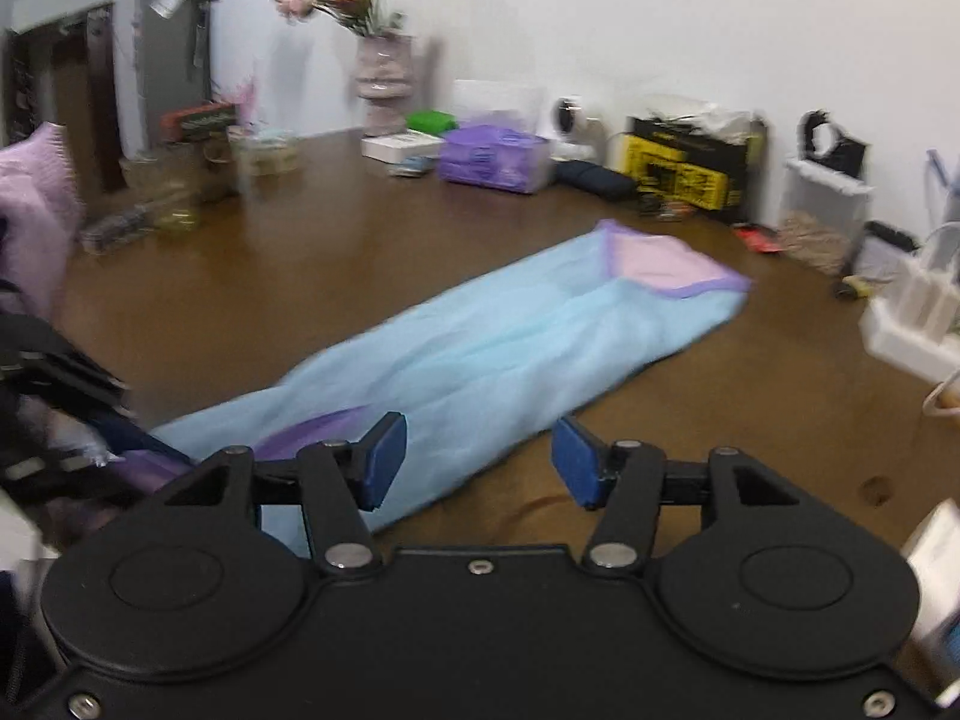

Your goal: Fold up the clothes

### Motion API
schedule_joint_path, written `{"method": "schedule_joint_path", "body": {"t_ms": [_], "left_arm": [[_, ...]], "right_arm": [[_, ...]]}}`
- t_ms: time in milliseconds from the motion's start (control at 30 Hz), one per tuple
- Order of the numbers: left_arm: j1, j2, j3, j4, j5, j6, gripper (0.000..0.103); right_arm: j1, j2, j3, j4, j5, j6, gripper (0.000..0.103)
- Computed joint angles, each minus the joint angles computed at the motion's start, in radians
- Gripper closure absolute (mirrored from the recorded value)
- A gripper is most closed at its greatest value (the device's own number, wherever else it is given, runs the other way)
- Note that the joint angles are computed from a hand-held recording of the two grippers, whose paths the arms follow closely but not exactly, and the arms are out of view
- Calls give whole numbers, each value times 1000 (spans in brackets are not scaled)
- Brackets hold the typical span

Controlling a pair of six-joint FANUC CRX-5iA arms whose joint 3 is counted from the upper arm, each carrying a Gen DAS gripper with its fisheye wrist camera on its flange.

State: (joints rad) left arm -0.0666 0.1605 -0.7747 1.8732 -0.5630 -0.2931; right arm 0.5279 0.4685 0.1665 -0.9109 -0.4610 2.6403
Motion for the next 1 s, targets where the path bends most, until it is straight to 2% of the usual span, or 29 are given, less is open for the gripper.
{"method": "schedule_joint_path", "body": {"t_ms": [33,67,100,133,167,200,233,300,367,467,500,567,633,667,733,800,833,867,933,1000], "left_arm": [[-1,-5,-6,18,-4,-9,80],[-4,-17,-21,56,-16,-19,74],[6,-30,-34,61,-35,-5,63],[17,-43,-46,75,-63,-19,57],[19,-54,-55,100,-76,-65,44],[19,-64,-62,123,-87,-110,36],[9,-68,-60,146,-76,-159,34],[-8,-89,-63,186,-41,-353,26],[14,-75,-52,127,-78,-460,25],[94,-28,-53,35,-282,-737,25],[109,-10,-42,0,-305,-785,25],[126,7,-18,-77,-303,-842,25],[124,23,12,-121,-264,-868,25],[135,38,33,-157,-264,-884,25],[160,58,53,-193,-287,-916,25],[189,80,89,-273,-294,-909,25],[195,85,97,-293,-294,-905,25],[199,95,114,-330,-285,-890,25],[207,112,142,-397,-274,-849,25],[239,135,197,-557,-288,-721,25]], "right_arm": [[-5,1,3,-27,-40,60,40],[12,-4,-5,-5,-82,111,39],[35,-10,-18,46,-71,110,38],[67,-19,-40,110,-39,94,37],[96,-27,-61,169,-10,75,37],[99,-29,-64,177,-5,69,37],[105,-39,-73,171,-1,70,37],[88,-41,-58,119,-54,110,36],[96,-46,-64,136,-67,120,36],[87,-57,-74,104,-91,152,30],[87,-57,-77,95,-93,156,27],[89,-45,-78,111,-101,136,27],[88,-36,-77,111,-107,131,28],[77,-28,-64,95,-130,120,30],[62,-19,-50,68,-157,119,59],[40,-6,-32,38,-188,123,71],[37,-7,-35,33,-185,128,84],[31,-10,-39,26,-187,142,87],[17,-15,-42,8,-209,159,88],[2,-21,-48,-18,-242,184,88]]}}
